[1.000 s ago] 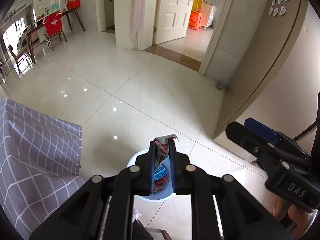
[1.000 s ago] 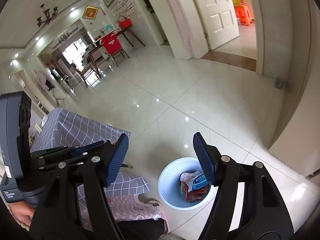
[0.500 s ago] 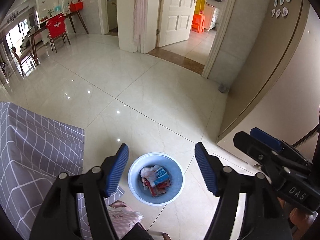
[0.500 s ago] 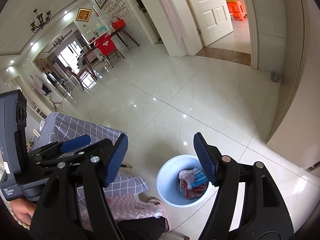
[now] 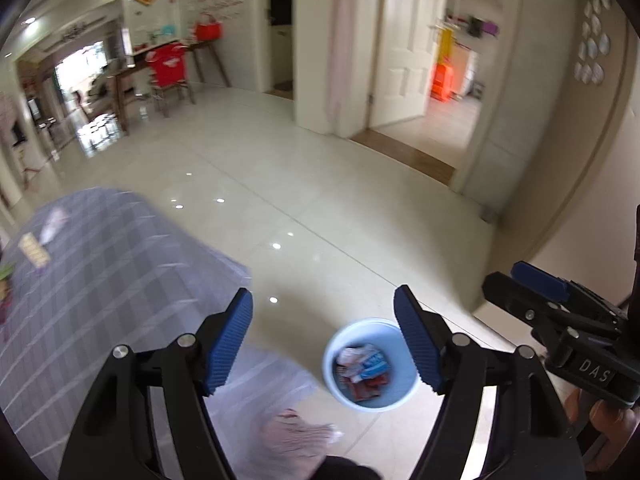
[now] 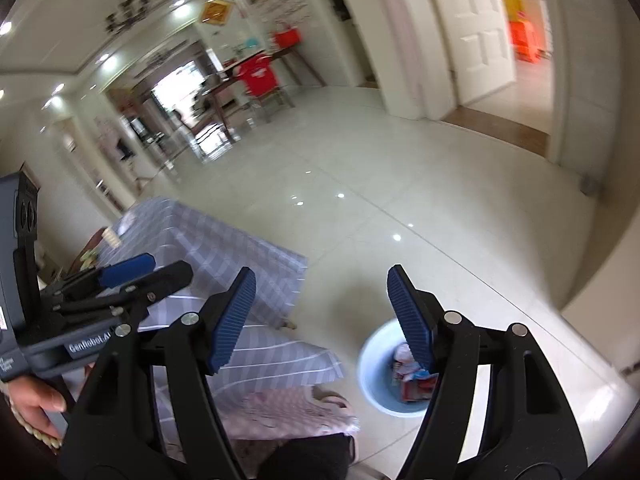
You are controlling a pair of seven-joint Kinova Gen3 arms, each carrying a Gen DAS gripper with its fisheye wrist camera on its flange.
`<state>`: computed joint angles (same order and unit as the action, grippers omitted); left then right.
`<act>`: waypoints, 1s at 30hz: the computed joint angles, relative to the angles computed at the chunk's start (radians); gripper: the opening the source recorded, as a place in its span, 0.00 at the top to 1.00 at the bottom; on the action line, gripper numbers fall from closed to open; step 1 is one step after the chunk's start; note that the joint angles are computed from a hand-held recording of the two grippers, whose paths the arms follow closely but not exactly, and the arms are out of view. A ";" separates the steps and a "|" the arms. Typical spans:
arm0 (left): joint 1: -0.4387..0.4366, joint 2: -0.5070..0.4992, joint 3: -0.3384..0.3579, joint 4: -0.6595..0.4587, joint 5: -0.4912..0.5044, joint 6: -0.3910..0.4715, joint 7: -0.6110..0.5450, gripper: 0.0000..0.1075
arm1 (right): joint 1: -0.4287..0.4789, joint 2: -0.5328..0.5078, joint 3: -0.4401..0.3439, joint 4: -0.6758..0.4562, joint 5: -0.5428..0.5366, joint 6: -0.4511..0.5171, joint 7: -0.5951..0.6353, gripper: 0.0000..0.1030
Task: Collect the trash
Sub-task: 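Move both tools back over the table, then grasp the blue tube with the left tool while the right tool grasps the green leafy toy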
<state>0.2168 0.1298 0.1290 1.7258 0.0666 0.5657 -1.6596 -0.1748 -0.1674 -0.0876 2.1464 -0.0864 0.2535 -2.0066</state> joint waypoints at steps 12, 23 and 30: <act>-0.309 -0.095 -0.169 0.043 0.153 -0.014 -0.271 0.30 | -0.026 0.262 -0.382 -0.358 0.487 0.122 -0.384 0.33; -0.612 0.060 -0.228 -0.055 0.271 -0.019 -0.463 0.30 | -0.378 0.626 -0.269 -0.859 0.532 0.340 -0.239 0.33; -0.703 0.189 -0.179 -0.180 0.254 0.025 -0.499 0.44 | -0.540 0.834 -0.099 -1.183 0.306 0.395 -0.006 0.33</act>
